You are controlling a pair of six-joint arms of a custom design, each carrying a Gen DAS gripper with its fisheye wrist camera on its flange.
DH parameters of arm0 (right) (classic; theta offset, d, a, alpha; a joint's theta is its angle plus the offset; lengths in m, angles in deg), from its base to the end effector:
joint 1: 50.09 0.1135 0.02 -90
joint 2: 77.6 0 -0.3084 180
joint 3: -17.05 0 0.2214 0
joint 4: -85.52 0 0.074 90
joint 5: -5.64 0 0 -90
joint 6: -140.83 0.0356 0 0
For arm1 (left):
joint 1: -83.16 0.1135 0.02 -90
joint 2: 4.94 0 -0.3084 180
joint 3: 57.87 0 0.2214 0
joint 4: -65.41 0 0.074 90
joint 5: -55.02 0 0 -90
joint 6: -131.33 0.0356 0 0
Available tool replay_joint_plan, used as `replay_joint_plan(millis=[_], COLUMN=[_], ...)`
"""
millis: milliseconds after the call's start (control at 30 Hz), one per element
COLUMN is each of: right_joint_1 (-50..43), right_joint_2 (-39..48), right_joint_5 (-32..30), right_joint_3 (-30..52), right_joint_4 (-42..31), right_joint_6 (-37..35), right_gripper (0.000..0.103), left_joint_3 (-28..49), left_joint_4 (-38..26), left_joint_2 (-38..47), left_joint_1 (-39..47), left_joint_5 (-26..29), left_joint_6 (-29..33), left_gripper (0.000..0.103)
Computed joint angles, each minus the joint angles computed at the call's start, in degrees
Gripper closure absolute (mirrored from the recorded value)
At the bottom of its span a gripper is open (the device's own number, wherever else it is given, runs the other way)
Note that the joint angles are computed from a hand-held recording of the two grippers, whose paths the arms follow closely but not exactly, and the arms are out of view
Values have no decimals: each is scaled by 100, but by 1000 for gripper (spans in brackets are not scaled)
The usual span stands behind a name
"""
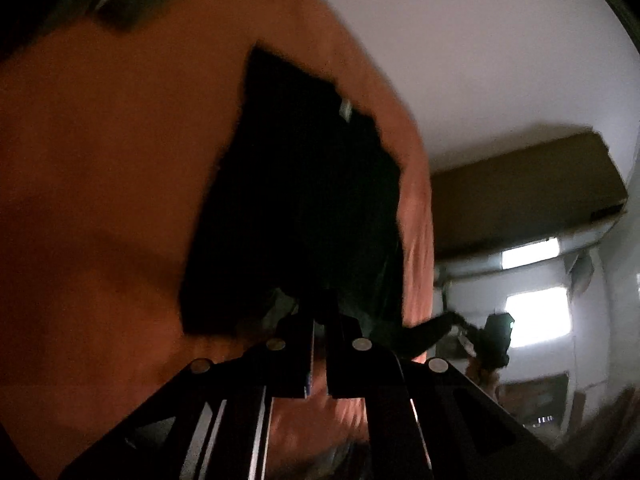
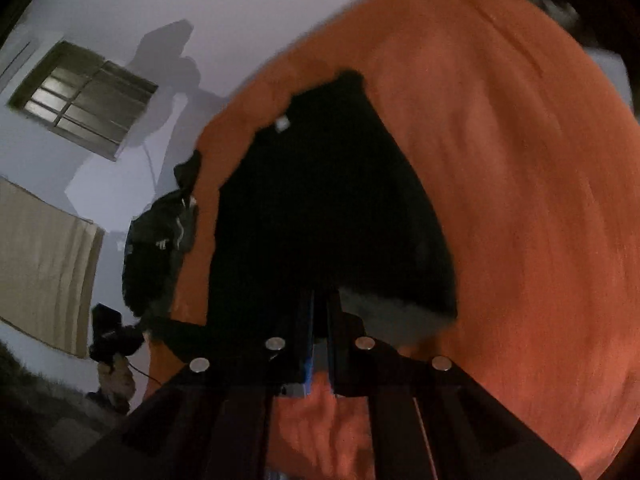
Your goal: Fold clothes
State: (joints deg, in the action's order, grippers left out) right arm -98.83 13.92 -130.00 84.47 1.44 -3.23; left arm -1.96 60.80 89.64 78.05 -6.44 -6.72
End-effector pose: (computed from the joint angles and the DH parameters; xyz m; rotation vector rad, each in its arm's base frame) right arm 0.1507 -0.1331 0.2374 0.0528 2.5379 0.9816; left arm 0.2914 -0.0431 0.2104 -0.6415 2.3610 -1.0232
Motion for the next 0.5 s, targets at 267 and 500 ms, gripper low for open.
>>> replay_joint_plan(millis=[267,500], right_joint_1=[2932,3644], right_joint_2=[1732,3770], right_joint_5=[-19,1253], right_joint_3=[1844,4647], right_joint_4=[4115,3969], right_joint_6=[5375,6373], right_gripper=[98,99], left_joint_3=[3647,7961], left_joint_4=[-1121,-3162], left_joint_2=[2439,4959], left_joint_1=[597,1025], left_joint_5=[-517,-1177], left_joint_6=[-153,-41], left_gripper=[99,101])
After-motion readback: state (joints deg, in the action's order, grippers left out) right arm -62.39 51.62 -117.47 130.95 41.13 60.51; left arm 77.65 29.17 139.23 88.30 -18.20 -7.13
